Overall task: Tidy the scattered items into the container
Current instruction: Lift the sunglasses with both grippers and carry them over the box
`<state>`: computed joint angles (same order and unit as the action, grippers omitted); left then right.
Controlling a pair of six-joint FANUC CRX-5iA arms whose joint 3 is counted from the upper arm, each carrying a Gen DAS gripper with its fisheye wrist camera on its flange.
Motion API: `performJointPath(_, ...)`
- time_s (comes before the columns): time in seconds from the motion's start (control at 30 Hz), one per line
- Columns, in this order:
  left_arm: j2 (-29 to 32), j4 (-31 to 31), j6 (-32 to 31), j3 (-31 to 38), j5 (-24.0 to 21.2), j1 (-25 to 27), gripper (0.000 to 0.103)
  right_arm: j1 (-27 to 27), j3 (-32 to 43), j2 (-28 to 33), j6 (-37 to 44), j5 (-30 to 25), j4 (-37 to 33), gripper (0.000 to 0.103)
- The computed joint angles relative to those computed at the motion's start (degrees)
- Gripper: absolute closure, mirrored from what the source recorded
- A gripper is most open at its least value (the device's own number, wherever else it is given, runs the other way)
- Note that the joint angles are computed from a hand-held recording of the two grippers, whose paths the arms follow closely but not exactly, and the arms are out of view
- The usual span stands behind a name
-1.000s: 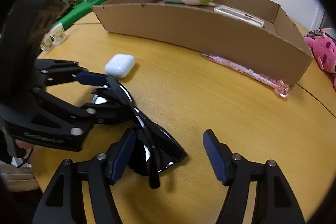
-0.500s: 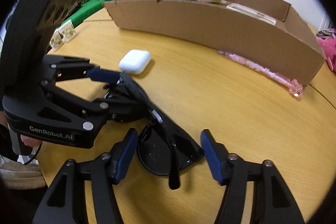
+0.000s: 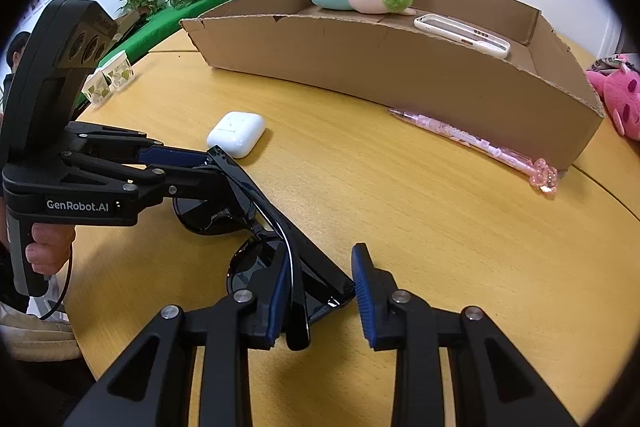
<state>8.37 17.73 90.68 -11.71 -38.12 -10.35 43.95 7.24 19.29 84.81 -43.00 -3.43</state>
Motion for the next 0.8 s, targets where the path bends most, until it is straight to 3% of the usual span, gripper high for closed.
performJointPath(0.27,-2.5,0.7,-1.0,-0.7,2.9,0.5,0.073,0.4,-2.0,-1.9,-0.9,4.9,2.6,0.074)
performJointPath(0.47,-3.9,-1.0,-1.5,2.5,4.2,1.4,0.073,0.2,-1.0,-2.6,-0.2,8.7,5.7,0.074)
performJointPath(0.8,-3.9,0.2,-8.1,10.2,6.8,5.1,0.073,-0.9,11.6,1.2,7.2,9.2,8.7,0.075)
